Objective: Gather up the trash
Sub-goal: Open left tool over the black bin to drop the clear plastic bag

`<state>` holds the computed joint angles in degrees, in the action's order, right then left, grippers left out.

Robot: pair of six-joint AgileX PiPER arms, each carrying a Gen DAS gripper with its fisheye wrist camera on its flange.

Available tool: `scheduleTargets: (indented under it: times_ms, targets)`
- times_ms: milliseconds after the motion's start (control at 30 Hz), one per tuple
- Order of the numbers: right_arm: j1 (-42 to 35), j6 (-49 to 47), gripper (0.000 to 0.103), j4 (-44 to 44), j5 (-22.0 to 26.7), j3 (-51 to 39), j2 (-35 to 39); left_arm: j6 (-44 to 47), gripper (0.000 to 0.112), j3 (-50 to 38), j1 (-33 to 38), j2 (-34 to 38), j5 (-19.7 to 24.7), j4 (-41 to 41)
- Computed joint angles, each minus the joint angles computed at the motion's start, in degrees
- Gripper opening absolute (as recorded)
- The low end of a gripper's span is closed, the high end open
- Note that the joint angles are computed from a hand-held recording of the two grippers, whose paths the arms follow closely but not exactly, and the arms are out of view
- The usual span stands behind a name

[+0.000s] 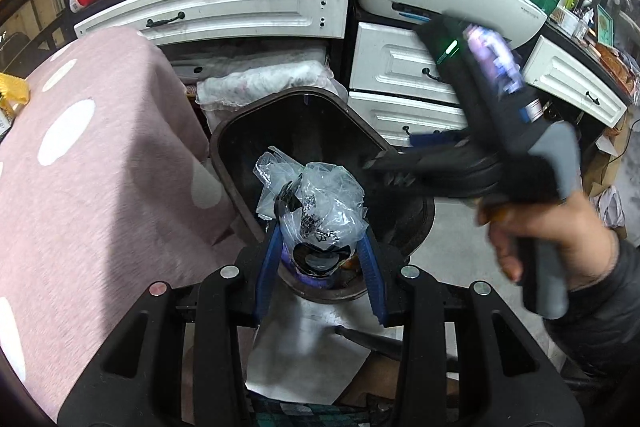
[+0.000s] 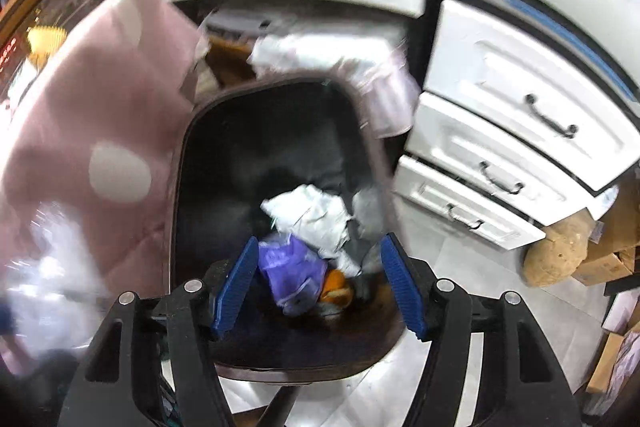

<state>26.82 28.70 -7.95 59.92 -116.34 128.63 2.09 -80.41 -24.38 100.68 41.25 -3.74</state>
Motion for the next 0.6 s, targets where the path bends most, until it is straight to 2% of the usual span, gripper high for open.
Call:
scheduleTargets:
  times_ms: [300,600]
  targets:
    - [-1.47,4.05,0.064,-3.57,-2.21,4.2,-4.8,-1.19,0.039,-6.02,-1.86,7.7,0.81,1.21]
    - [-2.54,4.48,0.064,-3.54,-3.74,6.2,-6.15,-2.88,0.042,-12.26,-3.58,15.13,2.53,4.32]
